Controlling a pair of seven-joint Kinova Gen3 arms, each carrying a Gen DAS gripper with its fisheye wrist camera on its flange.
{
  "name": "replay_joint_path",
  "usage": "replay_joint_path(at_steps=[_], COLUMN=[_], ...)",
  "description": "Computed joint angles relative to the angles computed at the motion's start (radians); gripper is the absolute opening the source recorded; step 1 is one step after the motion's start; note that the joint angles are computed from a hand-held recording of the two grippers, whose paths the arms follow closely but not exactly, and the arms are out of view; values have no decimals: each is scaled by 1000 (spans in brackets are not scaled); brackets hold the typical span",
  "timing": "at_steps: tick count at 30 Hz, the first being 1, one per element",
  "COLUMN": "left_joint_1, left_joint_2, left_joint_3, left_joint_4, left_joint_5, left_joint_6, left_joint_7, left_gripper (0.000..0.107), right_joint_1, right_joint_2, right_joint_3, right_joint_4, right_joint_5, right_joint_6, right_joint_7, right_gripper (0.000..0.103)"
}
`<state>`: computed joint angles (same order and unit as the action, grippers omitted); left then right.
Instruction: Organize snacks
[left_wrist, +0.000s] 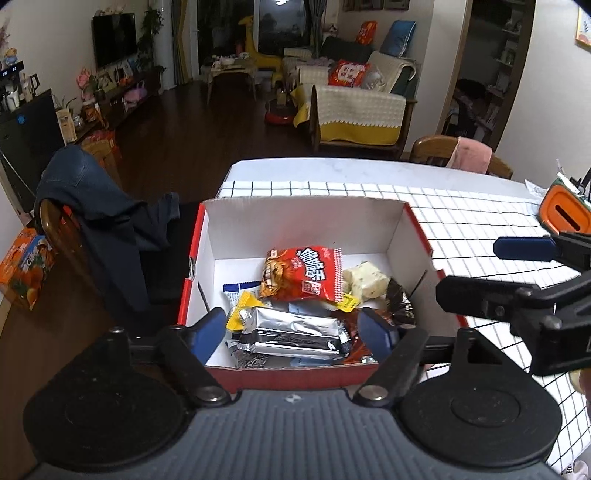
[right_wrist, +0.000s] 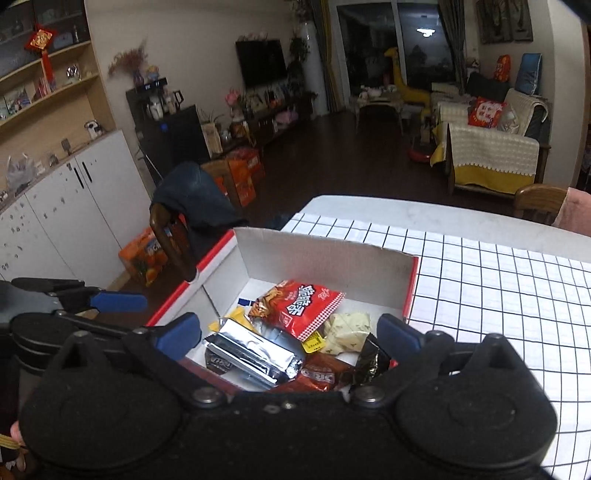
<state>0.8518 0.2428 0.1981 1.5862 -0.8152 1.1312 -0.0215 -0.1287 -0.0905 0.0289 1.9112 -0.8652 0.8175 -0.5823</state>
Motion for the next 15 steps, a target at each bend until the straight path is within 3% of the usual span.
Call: replay_joint_path(at_steps=[11,15], left_joint_1=[43,53], left_joint_2=[-13,-21], left_joint_3=[23,30], left_joint_4=[-12,-12], left_joint_5=[-30,-23], left_joint_6=[36,43], left_joint_7=[44,62], left_gripper=[84,91], right_joint_1=[0,-5], right_joint_2=[-105,-135], right_joint_3=[69,89], right_joint_4=[97,124], right_joint_5=[-70,-66], right_joint_6=[4,-2], right_joint_7=[53,40], right_gripper=[103,103])
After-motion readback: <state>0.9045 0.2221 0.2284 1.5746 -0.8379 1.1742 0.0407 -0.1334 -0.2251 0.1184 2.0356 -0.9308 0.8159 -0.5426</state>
